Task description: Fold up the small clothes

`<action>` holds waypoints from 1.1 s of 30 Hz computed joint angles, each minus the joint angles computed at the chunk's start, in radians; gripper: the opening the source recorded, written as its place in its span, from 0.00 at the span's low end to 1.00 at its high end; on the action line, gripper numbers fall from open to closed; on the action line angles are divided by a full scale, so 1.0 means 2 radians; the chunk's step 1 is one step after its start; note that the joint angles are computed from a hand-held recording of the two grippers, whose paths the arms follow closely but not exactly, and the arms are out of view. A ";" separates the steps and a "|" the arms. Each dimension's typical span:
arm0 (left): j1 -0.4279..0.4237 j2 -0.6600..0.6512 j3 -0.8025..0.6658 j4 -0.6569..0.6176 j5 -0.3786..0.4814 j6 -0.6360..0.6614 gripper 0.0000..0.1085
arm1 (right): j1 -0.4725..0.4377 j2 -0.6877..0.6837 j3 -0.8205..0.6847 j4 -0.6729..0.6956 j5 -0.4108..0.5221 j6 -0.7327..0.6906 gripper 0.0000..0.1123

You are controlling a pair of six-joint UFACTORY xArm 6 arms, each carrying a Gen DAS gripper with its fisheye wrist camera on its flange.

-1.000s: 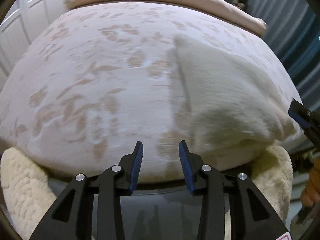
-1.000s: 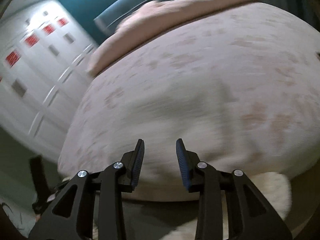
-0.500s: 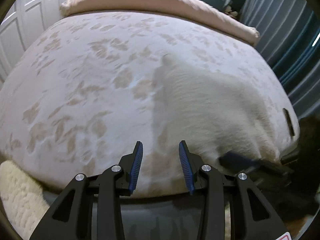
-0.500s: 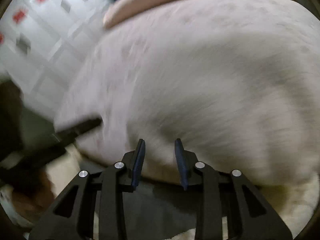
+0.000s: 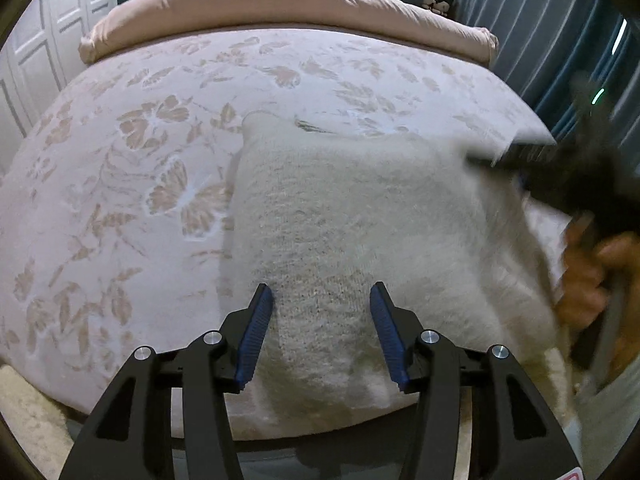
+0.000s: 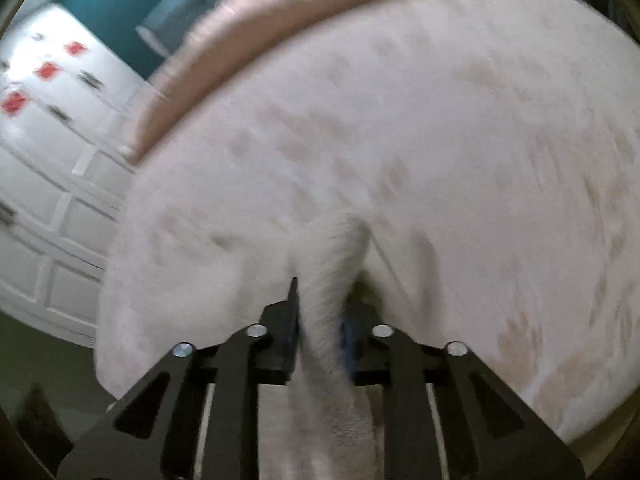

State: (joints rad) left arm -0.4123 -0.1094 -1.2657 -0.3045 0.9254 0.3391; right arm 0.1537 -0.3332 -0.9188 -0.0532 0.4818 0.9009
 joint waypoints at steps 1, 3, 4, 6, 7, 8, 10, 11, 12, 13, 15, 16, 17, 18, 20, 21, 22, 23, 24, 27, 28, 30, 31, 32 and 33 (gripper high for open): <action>0.001 0.001 -0.001 0.000 0.000 0.002 0.46 | 0.006 -0.015 0.005 -0.032 -0.031 0.016 0.11; 0.002 0.006 -0.004 0.002 -0.002 -0.002 0.46 | 0.000 -0.027 0.013 -0.095 -0.063 0.055 0.10; 0.002 0.008 -0.004 0.003 -0.003 -0.006 0.46 | -0.006 -0.021 0.013 -0.098 -0.055 0.057 0.10; -0.003 0.014 -0.006 0.013 -0.006 -0.014 0.46 | -0.019 0.026 -0.001 -0.040 0.016 0.010 0.10; -0.006 0.014 -0.005 0.016 -0.008 -0.013 0.47 | -0.024 0.048 -0.004 -0.004 0.036 -0.018 0.10; -0.008 0.014 -0.004 0.019 -0.010 -0.011 0.48 | -0.025 0.054 0.002 0.012 0.036 -0.025 0.11; -0.014 0.009 0.005 0.038 -0.023 -0.017 0.48 | -0.023 0.026 0.021 0.000 0.008 0.001 0.11; -0.015 0.009 0.007 0.041 -0.025 -0.018 0.49 | -0.021 0.011 0.026 -0.016 0.004 0.024 0.13; -0.015 0.009 0.008 0.041 -0.027 -0.020 0.49 | -0.016 -0.014 0.037 -0.042 0.000 0.056 0.13; -0.014 0.009 0.008 0.040 -0.027 -0.020 0.49 | -0.010 -0.034 0.043 -0.070 0.000 0.081 0.13; -0.014 0.010 0.006 0.039 -0.026 -0.021 0.49 | 0.013 -0.079 0.059 -0.110 0.012 0.118 0.13; -0.014 0.010 0.006 0.040 -0.026 -0.020 0.49 | 0.027 -0.095 0.066 -0.123 0.023 0.132 0.13; -0.014 0.010 0.006 0.040 -0.026 -0.020 0.49 | 0.050 -0.117 0.074 -0.136 0.044 0.153 0.13; -0.014 0.010 0.007 0.040 -0.029 -0.020 0.49 | 0.065 -0.132 0.081 -0.135 0.056 0.159 0.13; -0.014 0.007 0.011 0.042 -0.034 -0.021 0.49 | 0.098 -0.151 0.091 -0.141 0.081 0.180 0.13; -0.014 0.006 0.013 0.044 -0.036 -0.021 0.49 | 0.120 -0.148 0.085 -0.147 0.113 0.189 0.13; -0.016 0.004 0.015 0.047 -0.037 -0.023 0.49 | 0.135 -0.141 0.077 -0.147 0.140 0.189 0.13; -0.016 0.004 0.015 0.047 -0.036 -0.023 0.49 | 0.146 -0.135 0.075 -0.149 0.165 0.190 0.10; -0.016 0.003 0.016 0.048 -0.035 -0.024 0.50 | 0.156 -0.119 0.068 -0.154 0.196 0.187 0.09; -0.019 -0.005 0.024 0.057 -0.038 -0.026 0.50 | 0.174 -0.091 0.049 -0.172 0.232 0.177 0.08; -0.019 -0.007 0.027 0.060 -0.039 -0.026 0.50 | 0.178 -0.088 0.041 -0.176 0.241 0.178 0.09; -0.015 -0.011 0.027 0.057 -0.031 -0.030 0.50 | 0.185 -0.092 0.028 -0.192 0.253 0.190 0.10; -0.013 -0.013 0.027 0.051 -0.027 -0.032 0.50 | 0.186 -0.102 0.030 -0.202 0.252 0.204 0.11; -0.010 -0.015 0.027 0.045 -0.022 -0.034 0.50 | 0.189 -0.113 0.033 -0.208 0.252 0.217 0.19; -0.005 -0.017 0.025 0.035 -0.014 -0.033 0.50 | 0.189 -0.130 0.041 -0.216 0.254 0.242 0.36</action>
